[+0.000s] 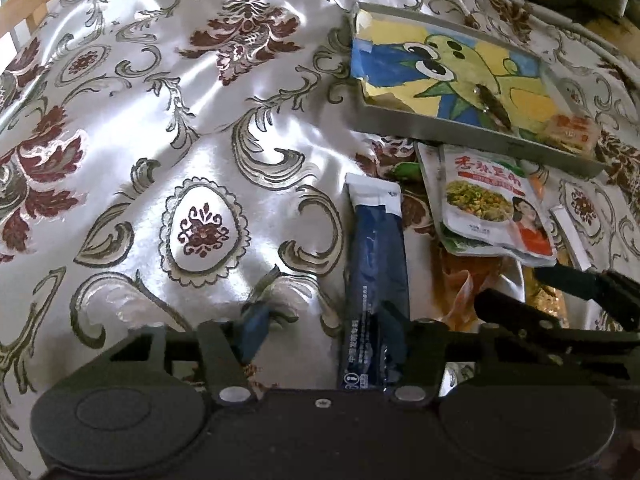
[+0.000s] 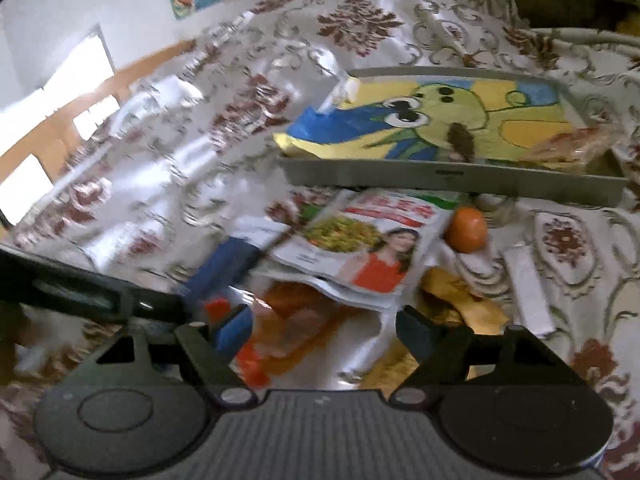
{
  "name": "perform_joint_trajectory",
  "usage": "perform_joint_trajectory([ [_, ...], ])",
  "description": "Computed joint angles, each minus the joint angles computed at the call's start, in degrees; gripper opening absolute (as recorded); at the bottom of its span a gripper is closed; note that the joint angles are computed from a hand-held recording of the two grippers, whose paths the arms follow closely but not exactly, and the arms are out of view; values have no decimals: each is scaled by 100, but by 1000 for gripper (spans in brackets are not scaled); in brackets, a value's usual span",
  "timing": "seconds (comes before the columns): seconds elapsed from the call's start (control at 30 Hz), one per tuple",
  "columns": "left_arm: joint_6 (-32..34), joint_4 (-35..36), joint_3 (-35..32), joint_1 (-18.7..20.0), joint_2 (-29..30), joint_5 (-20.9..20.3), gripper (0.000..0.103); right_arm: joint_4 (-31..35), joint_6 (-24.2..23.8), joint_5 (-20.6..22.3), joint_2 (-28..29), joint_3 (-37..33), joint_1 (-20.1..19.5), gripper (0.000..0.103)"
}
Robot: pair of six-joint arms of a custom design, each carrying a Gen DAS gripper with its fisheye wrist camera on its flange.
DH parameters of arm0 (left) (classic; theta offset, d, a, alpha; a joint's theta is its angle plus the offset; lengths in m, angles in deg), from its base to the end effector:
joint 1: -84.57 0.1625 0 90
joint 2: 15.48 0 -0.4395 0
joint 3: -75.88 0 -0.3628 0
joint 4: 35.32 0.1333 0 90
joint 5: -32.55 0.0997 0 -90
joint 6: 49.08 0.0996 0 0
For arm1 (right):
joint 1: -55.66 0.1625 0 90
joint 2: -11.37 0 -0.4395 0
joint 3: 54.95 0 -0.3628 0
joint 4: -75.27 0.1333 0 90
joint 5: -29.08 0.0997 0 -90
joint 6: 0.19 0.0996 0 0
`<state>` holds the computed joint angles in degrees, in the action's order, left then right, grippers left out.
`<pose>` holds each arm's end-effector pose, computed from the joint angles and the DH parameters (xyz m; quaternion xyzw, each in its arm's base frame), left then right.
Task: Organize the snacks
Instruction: 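Lower the left tool onto the blue tube box and close on it, then grasp the orange-wrapped packet with the right tool while the left tool holds the blue box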
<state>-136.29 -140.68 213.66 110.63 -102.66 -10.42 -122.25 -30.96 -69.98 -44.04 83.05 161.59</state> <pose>-0.1737 -0.3144 0.2081 -0.0580 0.8803 -0.2991 0.3635 0.2306 -0.3794 0.1174 0.3701 -0.9004 0.2034 0.1043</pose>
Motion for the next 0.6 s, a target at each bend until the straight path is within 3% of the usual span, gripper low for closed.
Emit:
perform_joint_trajectory([
  [0.37,574,-824,214,120,85,119,41,749,1044,-12,253,-510,-19,85],
  [0.43,585,-975,255,202,37,110,42,780,1150,-30,361,-606,-44,87],
  [0.6,693,-1015,255,258,60,92,42,924,1660,423,372,-702,-320,89],
])
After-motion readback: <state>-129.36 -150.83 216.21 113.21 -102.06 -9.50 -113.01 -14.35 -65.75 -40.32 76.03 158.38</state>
